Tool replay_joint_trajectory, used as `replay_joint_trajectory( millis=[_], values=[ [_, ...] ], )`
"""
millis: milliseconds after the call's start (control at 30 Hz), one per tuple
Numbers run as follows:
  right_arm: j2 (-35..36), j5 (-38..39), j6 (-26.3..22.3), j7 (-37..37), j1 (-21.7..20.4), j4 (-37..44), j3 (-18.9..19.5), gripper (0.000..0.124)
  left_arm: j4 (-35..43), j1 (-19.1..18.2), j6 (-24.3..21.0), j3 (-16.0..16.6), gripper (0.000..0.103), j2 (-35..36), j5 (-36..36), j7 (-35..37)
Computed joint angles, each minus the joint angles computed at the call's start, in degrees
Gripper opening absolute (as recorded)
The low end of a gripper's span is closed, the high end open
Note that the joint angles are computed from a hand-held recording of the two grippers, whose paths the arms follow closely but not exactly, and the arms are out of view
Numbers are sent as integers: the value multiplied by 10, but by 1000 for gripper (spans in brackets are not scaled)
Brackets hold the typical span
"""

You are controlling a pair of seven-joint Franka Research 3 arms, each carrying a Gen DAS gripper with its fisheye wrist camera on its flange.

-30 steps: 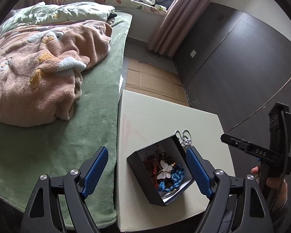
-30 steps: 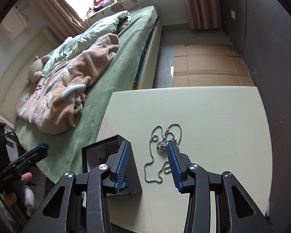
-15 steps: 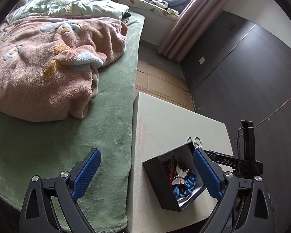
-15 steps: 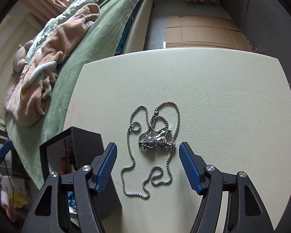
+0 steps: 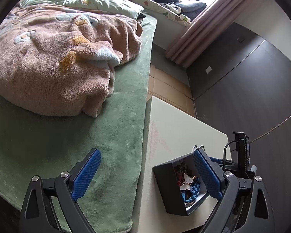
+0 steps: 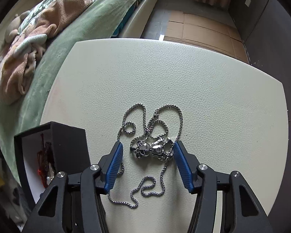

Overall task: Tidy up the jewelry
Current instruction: 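Grasp the silver chain necklace pendant with the right gripper, then lift the silver chain necklace and lower it into the box with the right gripper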

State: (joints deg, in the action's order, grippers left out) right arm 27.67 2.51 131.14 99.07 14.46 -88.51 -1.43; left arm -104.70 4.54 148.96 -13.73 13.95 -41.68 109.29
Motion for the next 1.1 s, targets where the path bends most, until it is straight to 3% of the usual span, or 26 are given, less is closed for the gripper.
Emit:
replay_joint_trajectory(
  millis=[100, 300, 367, 967, 1100],
  values=[
    [-5, -18, -4, -7, 3, -5, -5, 40, -2, 3, -3, -1, 96, -3, -10, 5],
    [-29, 43, 25, -28, -25, -39, 10, 29, -12, 3, -3, 2, 96, -16, -24, 17],
    [-40, 64, 39, -41, -32, -51, 16, 17, -13, 2, -3, 4, 96, -19, -27, 19],
    [-145, 68, 125, -43, -19, -111, 19, 16, -25, -9, 0, 13, 96, -34, -43, 33],
    [-179, 64, 143, -46, -14, -112, 24, 3, -29, -13, 0, 14, 96, -41, -43, 39]
  ],
)
